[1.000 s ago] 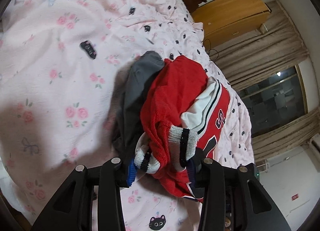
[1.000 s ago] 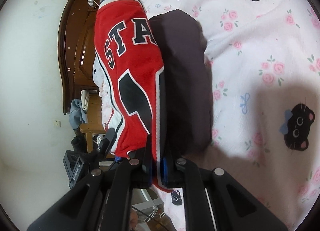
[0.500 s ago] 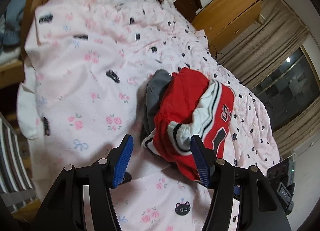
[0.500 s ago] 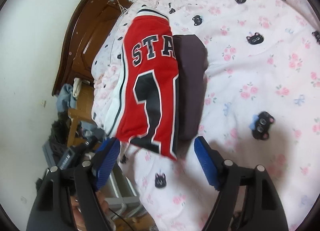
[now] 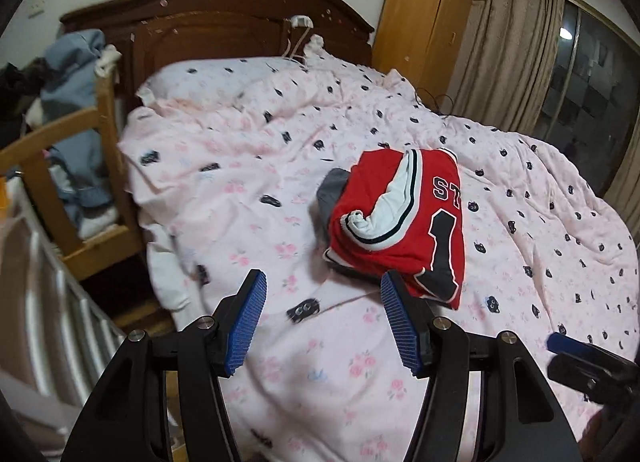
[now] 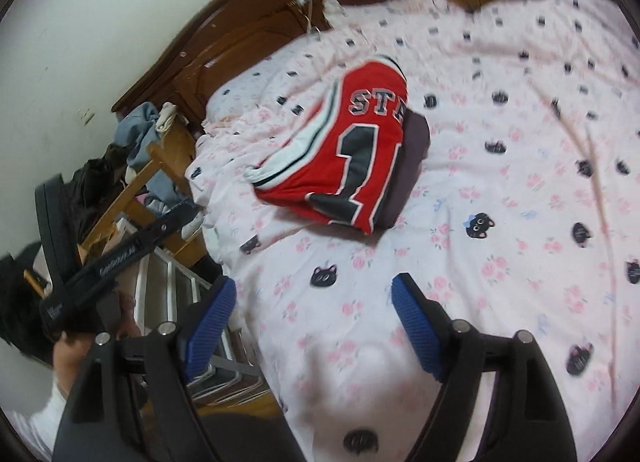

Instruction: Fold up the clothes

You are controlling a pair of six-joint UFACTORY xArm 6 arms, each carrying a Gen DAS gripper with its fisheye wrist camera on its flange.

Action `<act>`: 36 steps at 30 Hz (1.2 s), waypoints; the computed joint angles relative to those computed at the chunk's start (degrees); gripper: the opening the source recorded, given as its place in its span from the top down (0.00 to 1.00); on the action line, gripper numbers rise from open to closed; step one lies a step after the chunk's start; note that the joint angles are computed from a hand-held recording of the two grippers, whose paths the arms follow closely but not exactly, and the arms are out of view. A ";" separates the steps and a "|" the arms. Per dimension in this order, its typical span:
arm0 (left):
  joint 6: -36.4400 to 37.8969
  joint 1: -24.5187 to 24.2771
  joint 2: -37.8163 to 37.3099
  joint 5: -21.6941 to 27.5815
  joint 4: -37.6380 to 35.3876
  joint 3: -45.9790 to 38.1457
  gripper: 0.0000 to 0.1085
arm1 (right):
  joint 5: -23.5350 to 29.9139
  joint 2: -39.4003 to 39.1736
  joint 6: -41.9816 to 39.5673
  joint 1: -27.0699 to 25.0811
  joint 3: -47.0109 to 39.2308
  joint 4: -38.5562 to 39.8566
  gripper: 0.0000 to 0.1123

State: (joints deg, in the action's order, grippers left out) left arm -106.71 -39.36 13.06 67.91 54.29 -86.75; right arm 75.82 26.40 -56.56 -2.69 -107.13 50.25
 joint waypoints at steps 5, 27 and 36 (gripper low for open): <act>4.08 -4.81 2.62 9.92 -0.56 -6.49 0.46 | -2.78 -9.05 -5.51 -1.81 11.21 3.58 0.19; 9.28 -14.81 7.54 25.34 0.43 -19.13 0.24 | -8.74 -25.28 -15.24 -5.48 29.72 14.68 0.08; 10.77 -16.34 9.10 28.26 1.25 -22.61 0.24 | -7.91 -27.16 -15.85 -6.91 30.36 15.36 0.08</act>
State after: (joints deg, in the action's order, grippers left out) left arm -95.95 -55.70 22.16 96.17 55.53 -109.36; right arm 67.91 -0.76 -72.41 -9.60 -76.78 65.60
